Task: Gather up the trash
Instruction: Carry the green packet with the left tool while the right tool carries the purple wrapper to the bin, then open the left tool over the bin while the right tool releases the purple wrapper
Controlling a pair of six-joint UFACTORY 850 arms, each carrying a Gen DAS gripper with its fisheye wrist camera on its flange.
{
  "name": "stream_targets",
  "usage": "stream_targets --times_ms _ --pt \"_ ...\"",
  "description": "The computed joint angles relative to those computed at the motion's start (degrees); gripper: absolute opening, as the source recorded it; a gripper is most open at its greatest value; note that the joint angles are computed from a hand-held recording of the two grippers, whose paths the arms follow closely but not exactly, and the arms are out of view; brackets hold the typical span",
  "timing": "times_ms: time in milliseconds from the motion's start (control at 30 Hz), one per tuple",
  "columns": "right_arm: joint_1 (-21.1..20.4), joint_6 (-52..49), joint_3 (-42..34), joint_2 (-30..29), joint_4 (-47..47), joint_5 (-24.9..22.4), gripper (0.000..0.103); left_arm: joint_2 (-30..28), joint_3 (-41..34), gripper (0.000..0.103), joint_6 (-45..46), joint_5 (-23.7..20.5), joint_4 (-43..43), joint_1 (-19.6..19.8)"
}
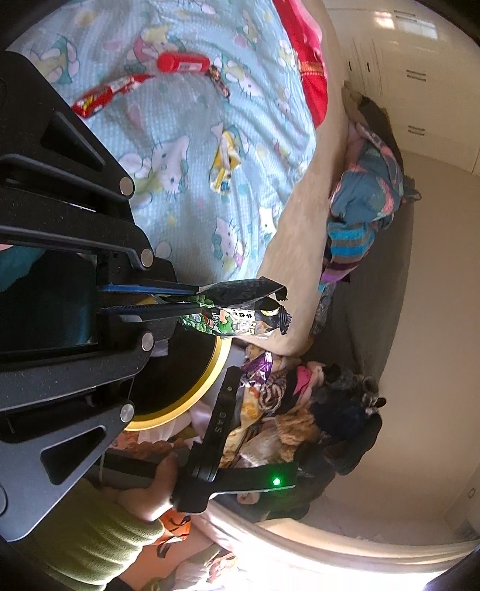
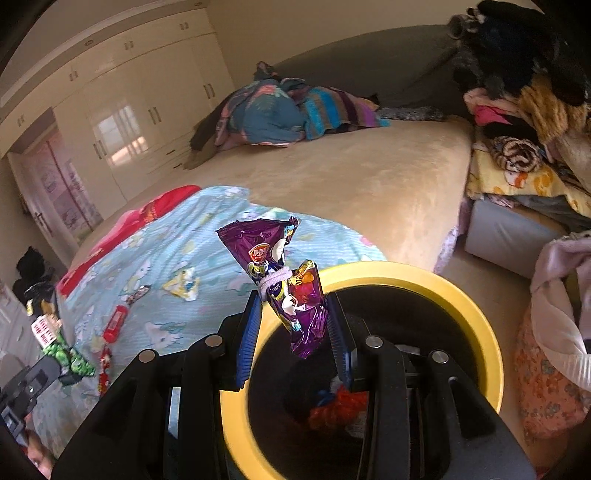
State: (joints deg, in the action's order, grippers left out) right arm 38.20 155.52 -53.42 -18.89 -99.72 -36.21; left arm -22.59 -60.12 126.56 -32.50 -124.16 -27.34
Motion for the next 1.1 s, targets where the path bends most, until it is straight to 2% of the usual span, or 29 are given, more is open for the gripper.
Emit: stream_targets --times_ms 233,1100 --pt "-0.76 1.18 2.38 1.04 1.12 -0.66 0.034 -0.84 -0.93 0.002 -1.62 0.42 2.61 -1.55" --pt "-4.97 8.88 7.25 -0.37 -1.23 4.69 0.034 -9.89 -11.01 0.002 -15.97 6.92 19.69 -7.44"
